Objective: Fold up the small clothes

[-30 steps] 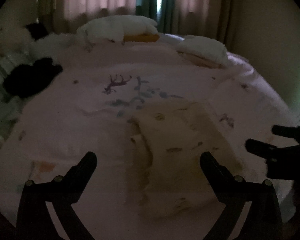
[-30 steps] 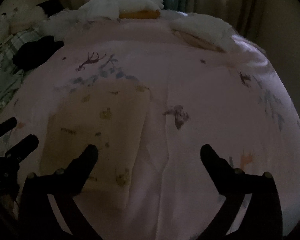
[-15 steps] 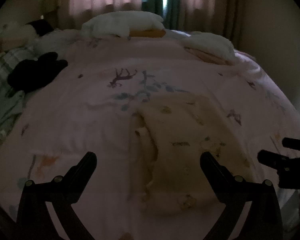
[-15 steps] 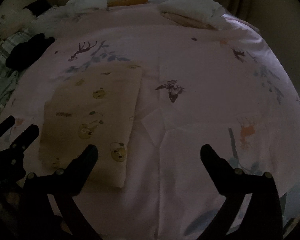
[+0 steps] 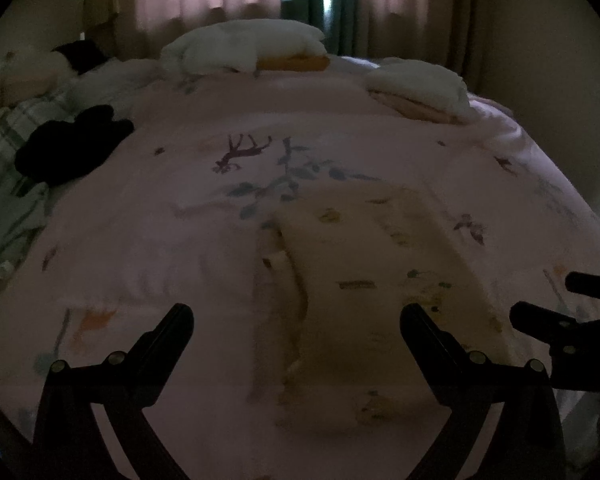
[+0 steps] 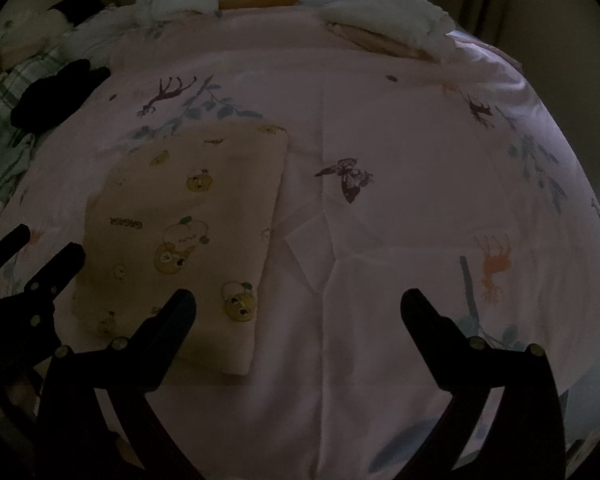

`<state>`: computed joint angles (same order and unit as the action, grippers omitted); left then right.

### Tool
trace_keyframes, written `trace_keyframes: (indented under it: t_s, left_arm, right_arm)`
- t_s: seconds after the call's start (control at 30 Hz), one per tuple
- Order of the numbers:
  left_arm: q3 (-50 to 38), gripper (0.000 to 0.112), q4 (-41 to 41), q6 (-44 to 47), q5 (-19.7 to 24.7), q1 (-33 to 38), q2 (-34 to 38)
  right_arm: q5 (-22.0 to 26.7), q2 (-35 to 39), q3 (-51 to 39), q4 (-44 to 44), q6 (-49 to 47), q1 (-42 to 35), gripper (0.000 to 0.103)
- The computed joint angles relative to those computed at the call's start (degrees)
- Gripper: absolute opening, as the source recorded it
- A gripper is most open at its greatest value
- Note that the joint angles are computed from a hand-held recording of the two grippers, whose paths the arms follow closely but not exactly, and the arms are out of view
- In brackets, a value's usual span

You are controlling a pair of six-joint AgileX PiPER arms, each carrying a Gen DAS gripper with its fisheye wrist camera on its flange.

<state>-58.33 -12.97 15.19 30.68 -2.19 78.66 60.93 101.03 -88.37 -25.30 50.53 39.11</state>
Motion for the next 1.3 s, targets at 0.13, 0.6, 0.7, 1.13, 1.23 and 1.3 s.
trace_keyframes:
  t_s: [0.13,0.6,0.7,1.13,1.23,1.3]
  left_arm:
    - [0.44,0.102,-2.05,2.34,-0.10,0.18,-0.47]
    - [1.34,0.102,-1.42,1.31,-1.35,0.44,-2.28]
    - [1.12,0.102,-3.67,3.02,-0.90,1.20,-2.27]
    - [0.57,0.102,-4.06,4.37,0.07,1.00,-1.59]
    - [0.44,0.102,-5.54,5.82,0.42,1.72,-1.36]
    - [0.54,0.102,-5.50,5.98,0.24,1.84,-1.43]
  right_arm:
    - [-0.39,-0.18,0.32,-0.26,0.23,0.24,0.103]
    - [2.20,0.53,-1.83,-2.17,1.86,2.82,0.103]
    - [3.18,1.00,-2.48,-3.65,2.54,3.95,0.103]
    - [3.67,1.97,-3.72,-3.24,1.49,4.44,0.103]
    - [3.93,1.96,-3.80,-3.42,1.62,4.35,0.103]
    - [4.08,2.28,-4.02,-3.66,1.89,4.49,0.103]
